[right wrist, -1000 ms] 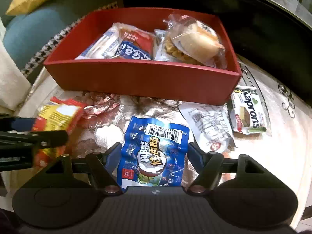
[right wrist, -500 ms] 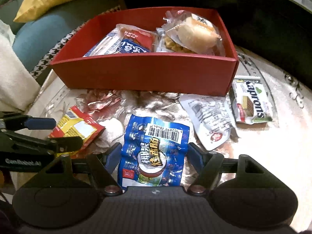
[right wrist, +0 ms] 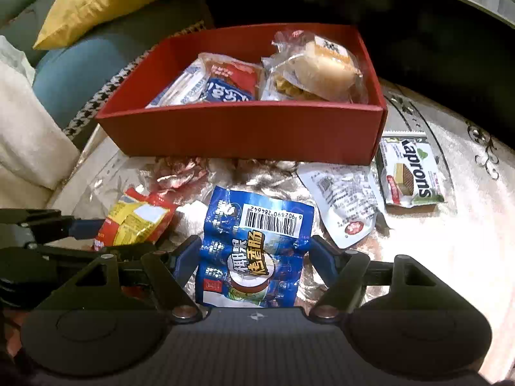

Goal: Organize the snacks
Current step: 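Lift and carry the chip bag and blue packet over the red tray with both grippers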

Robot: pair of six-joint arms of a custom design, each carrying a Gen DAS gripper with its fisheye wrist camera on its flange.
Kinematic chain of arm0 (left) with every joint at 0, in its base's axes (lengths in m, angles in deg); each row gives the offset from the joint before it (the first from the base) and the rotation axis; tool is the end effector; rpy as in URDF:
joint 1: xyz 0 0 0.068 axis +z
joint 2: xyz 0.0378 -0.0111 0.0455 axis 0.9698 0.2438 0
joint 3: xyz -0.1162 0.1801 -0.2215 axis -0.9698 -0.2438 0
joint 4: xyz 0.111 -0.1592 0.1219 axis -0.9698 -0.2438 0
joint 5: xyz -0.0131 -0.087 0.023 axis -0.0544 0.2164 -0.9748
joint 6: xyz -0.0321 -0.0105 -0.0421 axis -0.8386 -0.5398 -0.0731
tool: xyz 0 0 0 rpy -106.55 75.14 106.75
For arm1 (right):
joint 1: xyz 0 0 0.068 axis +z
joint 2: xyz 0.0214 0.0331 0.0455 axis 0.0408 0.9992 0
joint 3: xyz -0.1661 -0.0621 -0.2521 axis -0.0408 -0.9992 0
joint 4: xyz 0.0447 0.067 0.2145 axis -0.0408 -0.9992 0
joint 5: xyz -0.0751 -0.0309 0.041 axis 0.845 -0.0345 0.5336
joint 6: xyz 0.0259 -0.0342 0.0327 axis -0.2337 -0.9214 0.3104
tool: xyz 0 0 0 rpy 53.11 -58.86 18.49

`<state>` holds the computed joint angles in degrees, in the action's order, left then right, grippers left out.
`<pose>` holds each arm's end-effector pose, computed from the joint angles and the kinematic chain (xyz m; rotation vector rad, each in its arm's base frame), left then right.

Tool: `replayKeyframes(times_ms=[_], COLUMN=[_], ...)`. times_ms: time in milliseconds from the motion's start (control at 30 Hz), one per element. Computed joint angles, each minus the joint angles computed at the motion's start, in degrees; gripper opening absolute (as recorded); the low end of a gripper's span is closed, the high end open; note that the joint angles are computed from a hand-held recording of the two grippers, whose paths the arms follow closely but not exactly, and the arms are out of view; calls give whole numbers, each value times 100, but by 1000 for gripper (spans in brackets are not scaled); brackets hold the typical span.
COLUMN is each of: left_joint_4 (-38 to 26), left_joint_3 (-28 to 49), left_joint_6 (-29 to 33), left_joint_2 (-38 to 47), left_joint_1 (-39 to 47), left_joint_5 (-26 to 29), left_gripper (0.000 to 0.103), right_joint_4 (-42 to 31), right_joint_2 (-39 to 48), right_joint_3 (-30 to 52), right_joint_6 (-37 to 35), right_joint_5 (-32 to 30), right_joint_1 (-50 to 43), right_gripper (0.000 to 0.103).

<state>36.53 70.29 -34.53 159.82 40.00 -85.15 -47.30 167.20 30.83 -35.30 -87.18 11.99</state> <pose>0.2498 -0.1697 0.1119 -0.0874 2.6569 -0.0673 0.2867 0.0603 0.1167 -0.4486 2.5842 0.4571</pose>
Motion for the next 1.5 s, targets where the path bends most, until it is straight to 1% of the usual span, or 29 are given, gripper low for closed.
replayKeyframes(times_ms=[167,367,700,933,1500], left_joint_4=[-90,-103,-116,-102,-196], left_joint_3=[63,130,143,255,862], left_joint_6=[-90,-243,-293,-183,240], left_joint_2=[-137,-321,-654,-802,-456], left_joint_1=[-151,-213,-355,-329,-110], left_joint_5=[-184,-242,-389,-555,-610], left_gripper=[45,45,45,45,45], right_joint_4=[24,42,-53,-119,-112], right_joint_2=[-82,-290,-640,-786,-623], right_joint_3=[-31,-89,-70,49,450], right_joint_6=[15,-1,25,125,279], right_joint_5=[6,-29,-235,-342,-388], right_joint_1=[-19,-111,-303,-391,-527], right_gripper=[78,78,78,78,78])
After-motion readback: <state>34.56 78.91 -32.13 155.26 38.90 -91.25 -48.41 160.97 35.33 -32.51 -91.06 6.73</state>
